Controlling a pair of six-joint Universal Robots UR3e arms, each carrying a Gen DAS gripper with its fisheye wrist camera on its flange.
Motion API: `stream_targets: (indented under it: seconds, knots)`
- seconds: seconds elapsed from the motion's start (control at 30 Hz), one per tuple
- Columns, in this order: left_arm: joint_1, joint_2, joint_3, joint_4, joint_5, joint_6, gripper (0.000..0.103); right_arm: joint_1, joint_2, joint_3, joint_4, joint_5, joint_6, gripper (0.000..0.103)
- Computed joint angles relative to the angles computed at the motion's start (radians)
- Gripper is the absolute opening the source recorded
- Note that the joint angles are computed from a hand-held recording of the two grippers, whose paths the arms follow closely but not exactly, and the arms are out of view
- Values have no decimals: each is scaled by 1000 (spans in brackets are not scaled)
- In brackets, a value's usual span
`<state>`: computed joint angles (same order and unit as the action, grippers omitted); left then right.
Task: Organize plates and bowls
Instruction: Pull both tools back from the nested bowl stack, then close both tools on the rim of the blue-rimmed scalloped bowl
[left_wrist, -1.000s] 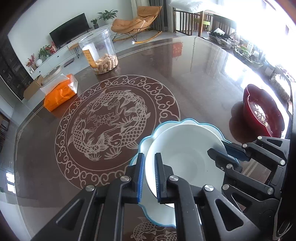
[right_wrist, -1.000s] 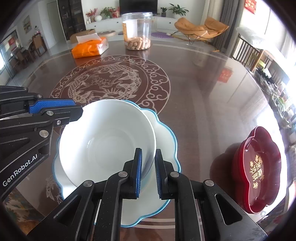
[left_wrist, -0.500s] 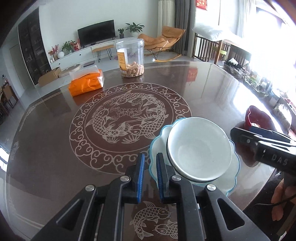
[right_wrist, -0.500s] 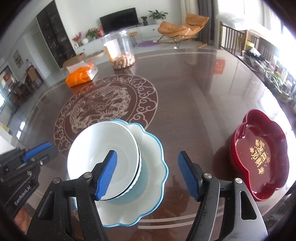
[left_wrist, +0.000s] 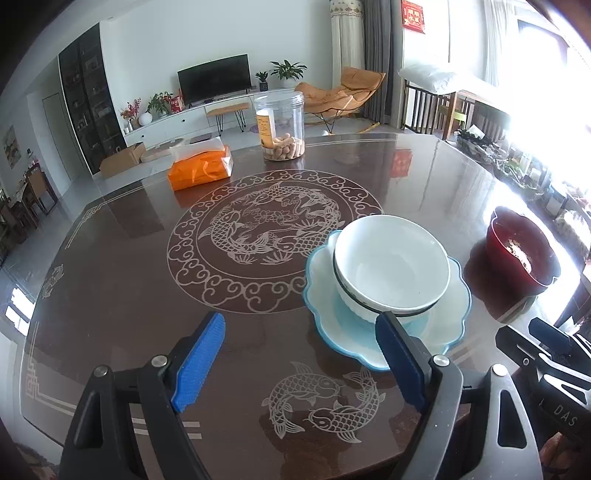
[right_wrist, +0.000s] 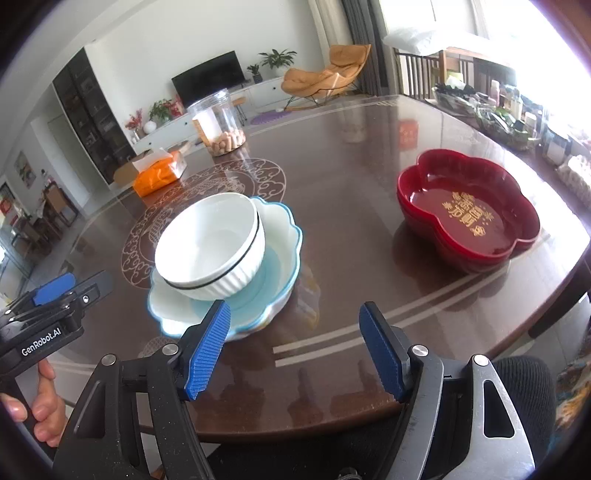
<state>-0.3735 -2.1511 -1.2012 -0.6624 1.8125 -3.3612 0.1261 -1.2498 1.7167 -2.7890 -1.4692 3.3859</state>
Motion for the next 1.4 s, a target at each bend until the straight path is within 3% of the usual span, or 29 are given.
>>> stream_targets:
  seconds: [0.23,0.3,0.47,0.57,0.7,0.73,0.83,1.0,1.07,1.2,1.27,1.4]
  knots:
    - [-48,3,49,-52,37,6,84,32,-43,-38,26,-75,-17,76]
    - [-47,8,51,-61,37,-1,84,47,-49,-47,31,-103,-16,80]
    - [-17,78,-48,-8,3,-1,84,78,-58,-41,19,-165,-14,80]
    - [38,162,-194,103,-73,-16,84,105,-89,15,-66,-249,-16,80]
    - [79,209,-368,273,-70,-14,88,174,-118,143,-347,-489,9,81]
    - [91,211,-399,289,-85,-1,88,177,-123,175,-401,-506,11,81]
    - [115,223,-454,253,-153,31,88,143,-149,224,-386,-416,-8,84]
    - [50,264,-524,354,-77,33,89,199,-106,209,-419,-489,-4,84]
    - [31,262,-507,372,-58,45,89,210,-84,144,-343,-479,-30,84]
    - [21,210,-449,387,-39,79,89,158,-79,94,-245,-323,-47,83]
    - [60,169,-410,361,-109,85,89,116,-67,82,-229,-239,-44,83]
    - [180,51,-264,201,-368,118,89,50,11,-11,-100,-136,-92,83]
